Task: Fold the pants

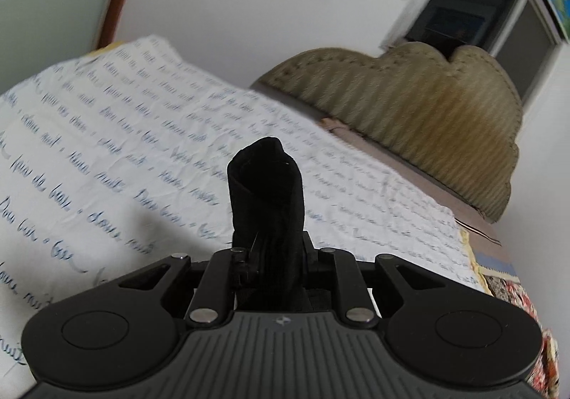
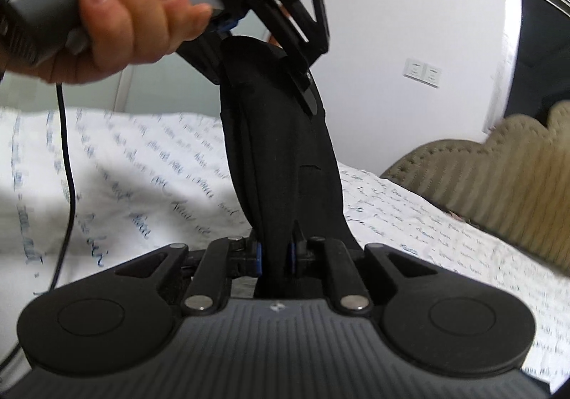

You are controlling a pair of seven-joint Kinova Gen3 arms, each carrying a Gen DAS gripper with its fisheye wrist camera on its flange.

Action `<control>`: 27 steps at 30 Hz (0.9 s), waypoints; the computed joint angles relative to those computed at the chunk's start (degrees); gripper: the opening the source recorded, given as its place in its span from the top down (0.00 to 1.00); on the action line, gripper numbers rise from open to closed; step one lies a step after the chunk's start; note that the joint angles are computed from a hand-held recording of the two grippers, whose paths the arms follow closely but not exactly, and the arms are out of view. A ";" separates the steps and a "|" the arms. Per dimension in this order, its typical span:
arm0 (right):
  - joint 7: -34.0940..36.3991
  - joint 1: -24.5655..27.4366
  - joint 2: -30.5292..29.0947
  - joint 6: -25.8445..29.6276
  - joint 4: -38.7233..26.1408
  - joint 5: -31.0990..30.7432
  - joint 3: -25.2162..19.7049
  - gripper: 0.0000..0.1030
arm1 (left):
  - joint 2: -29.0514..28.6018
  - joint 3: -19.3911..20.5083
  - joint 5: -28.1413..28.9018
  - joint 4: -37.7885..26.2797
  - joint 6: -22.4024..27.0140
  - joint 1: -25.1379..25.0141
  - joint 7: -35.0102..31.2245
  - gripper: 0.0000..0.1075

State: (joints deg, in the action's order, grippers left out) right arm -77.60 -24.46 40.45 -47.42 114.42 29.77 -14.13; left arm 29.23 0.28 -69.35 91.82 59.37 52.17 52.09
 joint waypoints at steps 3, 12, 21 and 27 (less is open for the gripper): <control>-3.43 3.28 -0.31 -2.13 1.15 2.13 -0.76 0.89 | 2.29 0.30 0.27 -5.55 1.06 0.27 -5.21 0.85; -11.83 10.26 -0.18 -9.07 4.04 6.58 0.78 0.89 | 10.67 -1.73 4.91 -22.46 -3.12 0.38 -21.68 0.84; -18.99 15.66 0.74 -13.59 6.23 8.86 2.70 0.89 | 20.01 -0.14 15.86 -38.34 -7.98 -3.35 -38.55 0.84; -24.61 18.95 2.19 -13.76 6.28 10.12 3.54 0.89 | 26.78 1.57 23.77 -49.86 -7.85 -5.72 -49.96 0.84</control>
State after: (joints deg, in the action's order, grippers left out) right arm -102.20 -5.51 42.64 -61.18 120.70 39.89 -10.59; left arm 56.01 1.85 -45.58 41.95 51.52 46.45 2.14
